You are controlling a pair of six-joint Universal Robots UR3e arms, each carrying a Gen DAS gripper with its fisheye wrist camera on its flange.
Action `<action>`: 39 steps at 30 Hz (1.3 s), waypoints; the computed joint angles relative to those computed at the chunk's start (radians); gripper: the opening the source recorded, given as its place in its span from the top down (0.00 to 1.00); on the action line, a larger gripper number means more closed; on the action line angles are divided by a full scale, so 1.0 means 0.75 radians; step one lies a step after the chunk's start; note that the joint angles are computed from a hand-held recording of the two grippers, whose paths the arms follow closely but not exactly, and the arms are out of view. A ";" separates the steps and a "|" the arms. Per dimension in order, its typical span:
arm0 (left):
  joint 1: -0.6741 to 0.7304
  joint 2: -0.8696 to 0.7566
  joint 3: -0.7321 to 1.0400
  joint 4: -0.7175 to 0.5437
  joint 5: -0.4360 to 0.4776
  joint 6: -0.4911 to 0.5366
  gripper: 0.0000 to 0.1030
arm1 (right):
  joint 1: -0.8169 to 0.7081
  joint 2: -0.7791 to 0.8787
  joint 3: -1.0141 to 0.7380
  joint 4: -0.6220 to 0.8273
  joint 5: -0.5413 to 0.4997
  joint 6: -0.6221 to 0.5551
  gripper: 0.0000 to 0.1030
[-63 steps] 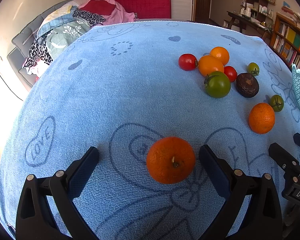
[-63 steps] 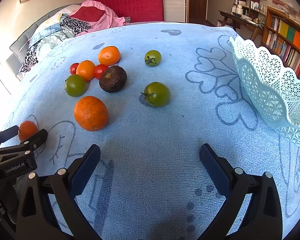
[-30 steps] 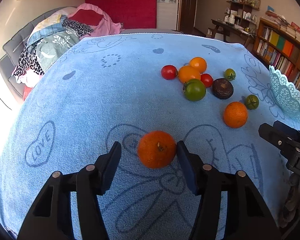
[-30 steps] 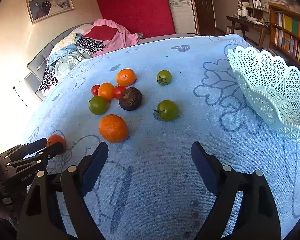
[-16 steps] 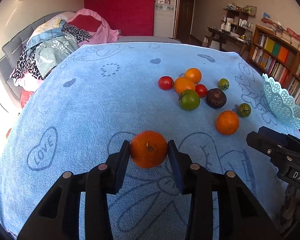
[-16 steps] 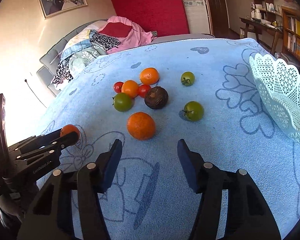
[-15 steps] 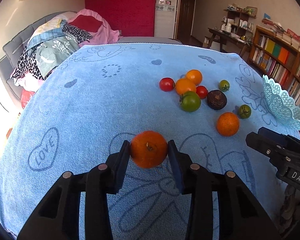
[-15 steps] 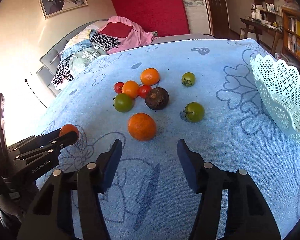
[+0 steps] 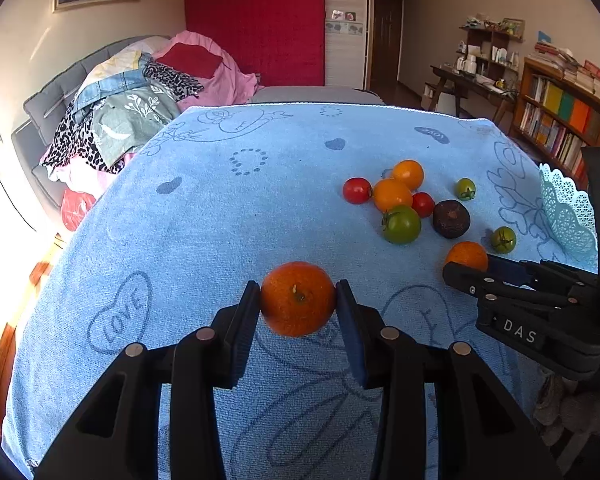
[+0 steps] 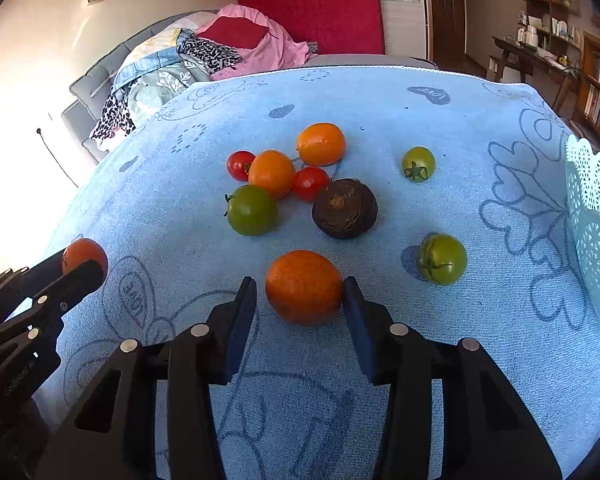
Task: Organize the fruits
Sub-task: 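Close the left gripper on the orange while the right gripper grasps the large orange, then carry both oranges to the white lace basket while the right gripper releases its orange inside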
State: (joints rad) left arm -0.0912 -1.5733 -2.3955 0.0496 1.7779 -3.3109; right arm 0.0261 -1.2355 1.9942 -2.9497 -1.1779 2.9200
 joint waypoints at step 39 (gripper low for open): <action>-0.402 -0.204 0.460 -0.205 0.230 -0.071 0.62 | -0.910 -0.606 0.459 -0.034 0.316 -0.125 0.62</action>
